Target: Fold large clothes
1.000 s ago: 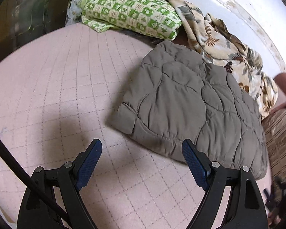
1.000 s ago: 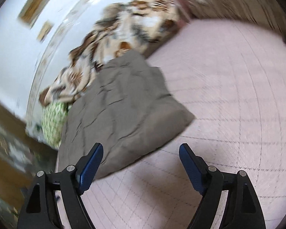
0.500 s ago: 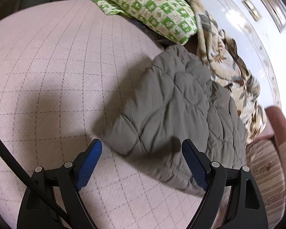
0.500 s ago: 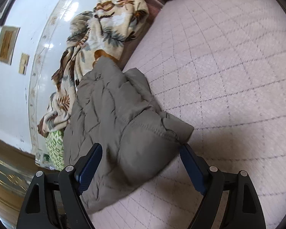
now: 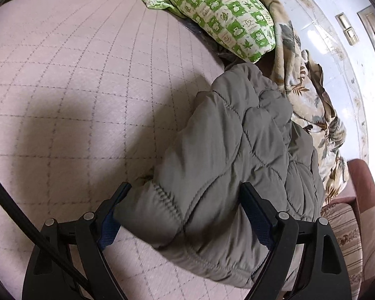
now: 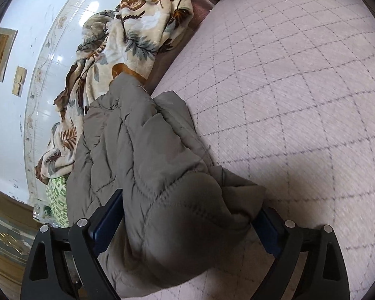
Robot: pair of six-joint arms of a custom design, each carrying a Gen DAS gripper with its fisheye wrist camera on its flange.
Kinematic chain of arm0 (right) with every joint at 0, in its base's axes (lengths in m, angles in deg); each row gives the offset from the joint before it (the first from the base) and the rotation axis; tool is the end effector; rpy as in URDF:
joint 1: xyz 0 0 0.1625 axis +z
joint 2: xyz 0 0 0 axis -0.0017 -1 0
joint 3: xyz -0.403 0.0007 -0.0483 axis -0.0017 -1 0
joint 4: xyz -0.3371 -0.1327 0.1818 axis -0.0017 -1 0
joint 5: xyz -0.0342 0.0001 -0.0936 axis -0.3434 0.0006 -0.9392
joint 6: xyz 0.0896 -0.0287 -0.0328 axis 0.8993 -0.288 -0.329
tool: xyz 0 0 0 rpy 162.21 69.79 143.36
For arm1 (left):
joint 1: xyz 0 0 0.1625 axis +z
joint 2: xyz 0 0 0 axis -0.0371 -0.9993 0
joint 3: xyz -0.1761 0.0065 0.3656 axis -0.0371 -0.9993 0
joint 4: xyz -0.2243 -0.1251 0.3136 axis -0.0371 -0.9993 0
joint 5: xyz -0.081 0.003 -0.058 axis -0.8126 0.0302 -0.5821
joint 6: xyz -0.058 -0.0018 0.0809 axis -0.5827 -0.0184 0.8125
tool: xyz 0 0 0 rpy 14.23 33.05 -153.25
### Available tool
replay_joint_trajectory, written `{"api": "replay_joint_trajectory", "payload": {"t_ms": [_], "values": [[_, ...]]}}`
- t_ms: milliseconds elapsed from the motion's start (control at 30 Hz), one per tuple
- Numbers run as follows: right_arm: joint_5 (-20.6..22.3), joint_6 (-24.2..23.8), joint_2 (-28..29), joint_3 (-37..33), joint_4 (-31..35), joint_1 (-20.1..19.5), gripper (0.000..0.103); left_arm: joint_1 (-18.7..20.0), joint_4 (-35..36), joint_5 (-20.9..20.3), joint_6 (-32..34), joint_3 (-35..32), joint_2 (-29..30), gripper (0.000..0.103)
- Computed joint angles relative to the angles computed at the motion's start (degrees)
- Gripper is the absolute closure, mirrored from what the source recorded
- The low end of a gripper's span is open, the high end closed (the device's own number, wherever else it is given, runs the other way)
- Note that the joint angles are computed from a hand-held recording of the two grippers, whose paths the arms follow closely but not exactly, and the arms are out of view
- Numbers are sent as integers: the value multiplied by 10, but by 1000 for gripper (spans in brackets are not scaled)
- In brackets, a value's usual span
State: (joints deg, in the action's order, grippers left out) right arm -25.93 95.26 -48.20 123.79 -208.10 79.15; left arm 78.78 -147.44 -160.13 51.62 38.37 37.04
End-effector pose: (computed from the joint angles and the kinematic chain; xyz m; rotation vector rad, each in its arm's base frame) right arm -0.0175 -0.7073 0.1929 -0.7701 -2.4988 1.5976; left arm -0.0386 -0.8708 0.1976 -0.1720 2.8287 -1.0093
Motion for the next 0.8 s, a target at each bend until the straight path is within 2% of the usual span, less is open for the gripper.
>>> {"api": "replay_joint_trajectory", "payload": {"t_ms": [67,100,133,200,267,333,400,500,567,800], "values": [[1,-13,2,-4,3,0,30,-3,-7,4,18,-3,4,30],[5,-17,2,-4,3,0,35,-6,-10,7,32,-4,5,38],[5,-33,1,-5,6,2,45,-10,-19,19,50,1,4,46],[-37,-87,4,-17,12,21,54,-20,-36,46,87,6,6,55],[-100,-159,17,-36,7,47,61,-30,-52,75,123,10,8,62],[-159,-232,36,-60,-4,69,64,-41,-63,109,162,12,12,65],[-224,-331,66,-94,-33,95,65,-48,-76,133,191,14,14,66],[-247,-385,80,-108,-62,107,67,-53,-88,146,214,16,15,67],[-273,-449,99,-129,-86,117,68,-56,-104,152,230,22,13,68],[-279,-499,106,-134,-121,131,69,-69,-158,163,275,62,-10,68]]}}
